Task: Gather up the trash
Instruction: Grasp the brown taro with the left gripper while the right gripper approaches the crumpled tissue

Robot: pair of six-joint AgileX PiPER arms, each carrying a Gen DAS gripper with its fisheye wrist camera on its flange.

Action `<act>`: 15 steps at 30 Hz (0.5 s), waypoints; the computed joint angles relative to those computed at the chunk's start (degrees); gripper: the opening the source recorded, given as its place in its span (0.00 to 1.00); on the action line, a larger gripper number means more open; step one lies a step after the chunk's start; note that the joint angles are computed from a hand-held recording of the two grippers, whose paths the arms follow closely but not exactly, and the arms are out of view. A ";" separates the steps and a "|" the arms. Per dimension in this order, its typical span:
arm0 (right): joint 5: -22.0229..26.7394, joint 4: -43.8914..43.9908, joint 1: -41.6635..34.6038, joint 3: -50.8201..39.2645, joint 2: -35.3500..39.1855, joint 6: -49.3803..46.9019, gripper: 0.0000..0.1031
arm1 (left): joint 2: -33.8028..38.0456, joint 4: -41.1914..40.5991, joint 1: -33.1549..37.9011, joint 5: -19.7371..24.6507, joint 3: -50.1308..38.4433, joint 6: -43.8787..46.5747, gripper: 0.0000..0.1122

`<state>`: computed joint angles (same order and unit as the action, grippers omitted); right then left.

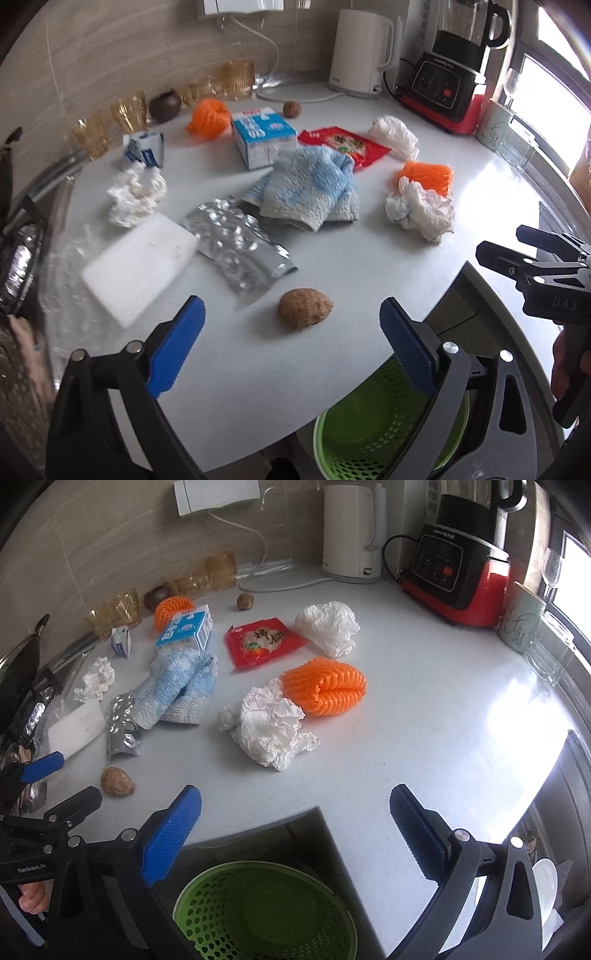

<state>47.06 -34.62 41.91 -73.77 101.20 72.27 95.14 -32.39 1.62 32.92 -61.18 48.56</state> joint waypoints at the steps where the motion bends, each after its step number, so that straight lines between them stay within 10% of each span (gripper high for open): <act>1: -0.92 0.23 -0.60 0.30 0.20 -0.96 0.98 | 0.60 0.59 -0.58 -0.75 0.04 -1.15 0.76; 15: -12.32 5.24 -7.48 4.00 1.67 -11.31 0.98 | 6.78 13.56 -6.55 -6.31 -2.00 -23.41 0.66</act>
<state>34.75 -29.38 34.44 -69.77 102.87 60.96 101.92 -18.83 -4.93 26.62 -63.18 25.16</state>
